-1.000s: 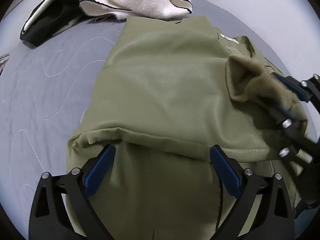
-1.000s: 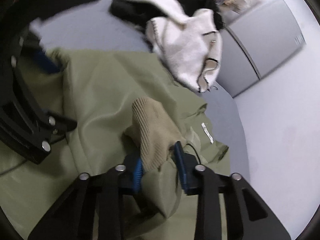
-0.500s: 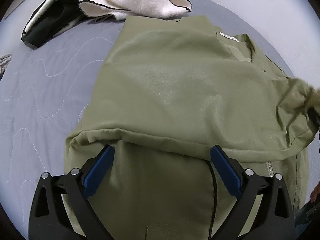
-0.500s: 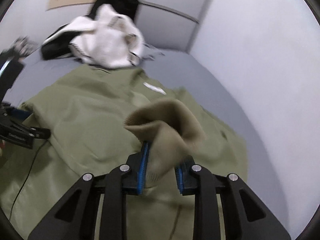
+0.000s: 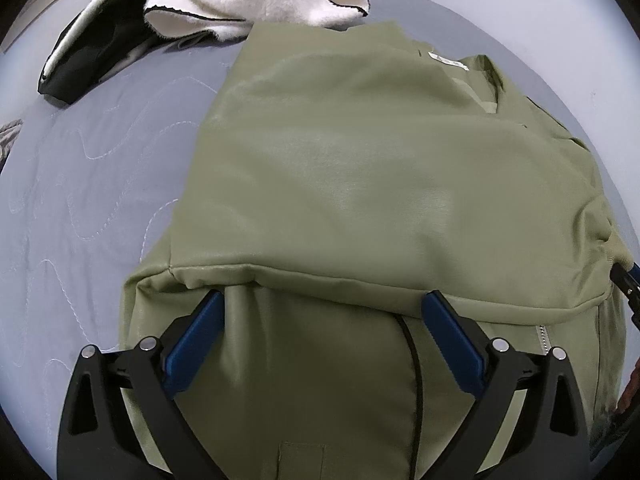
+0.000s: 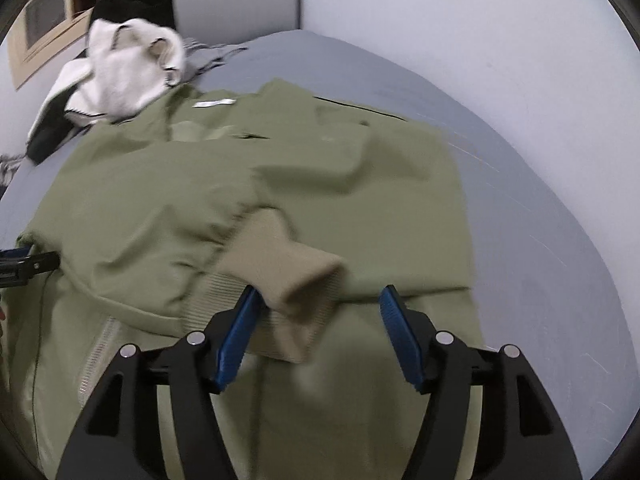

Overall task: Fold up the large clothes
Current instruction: 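Lower the ribbed cuff onto the jacket front and open the right gripper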

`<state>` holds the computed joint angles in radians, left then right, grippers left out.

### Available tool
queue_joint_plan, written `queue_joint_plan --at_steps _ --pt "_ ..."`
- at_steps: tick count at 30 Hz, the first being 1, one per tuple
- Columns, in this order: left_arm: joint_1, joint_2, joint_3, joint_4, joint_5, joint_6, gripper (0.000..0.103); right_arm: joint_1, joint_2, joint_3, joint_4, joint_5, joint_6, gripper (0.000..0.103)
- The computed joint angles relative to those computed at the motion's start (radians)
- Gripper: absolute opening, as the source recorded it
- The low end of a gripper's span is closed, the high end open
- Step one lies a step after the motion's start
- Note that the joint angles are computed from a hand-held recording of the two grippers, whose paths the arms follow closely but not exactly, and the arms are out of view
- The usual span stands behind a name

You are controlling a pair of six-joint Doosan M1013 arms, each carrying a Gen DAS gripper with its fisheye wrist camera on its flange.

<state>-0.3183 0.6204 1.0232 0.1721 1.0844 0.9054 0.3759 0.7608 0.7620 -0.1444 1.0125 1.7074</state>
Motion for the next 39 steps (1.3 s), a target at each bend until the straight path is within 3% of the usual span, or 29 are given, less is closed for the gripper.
queue_joint_plan --at_steps 7,10,15,17,23,31,39 --pt "-0.001 0.013 -0.019 0.000 0.023 -0.007 0.097 -0.025 0.012 -0.011 -0.056 0.065 0.059 0.065" --pt "-0.004 0.012 -0.019 0.014 0.024 -0.019 0.097 -0.031 -0.002 0.001 -0.030 0.049 0.042 0.065" --pt "-0.015 0.000 -0.023 0.044 0.022 -0.037 0.097 -0.036 -0.035 -0.001 0.113 -0.013 -0.051 0.065" --pt "-0.016 -0.002 -0.032 0.043 0.020 -0.038 0.096 -0.040 -0.029 -0.028 0.228 -0.009 -0.119 0.064" --pt "-0.018 0.014 -0.083 0.036 0.021 -0.018 0.097 -0.029 0.039 -0.141 0.349 0.094 -0.197 0.028" --pt "-0.014 0.058 -0.142 0.031 0.060 0.026 0.097 -0.016 0.102 -0.206 0.226 0.192 -0.117 0.027" --pt "-0.014 0.058 -0.106 0.022 0.019 0.010 0.097 -0.017 0.123 -0.209 0.211 0.210 -0.120 0.032"
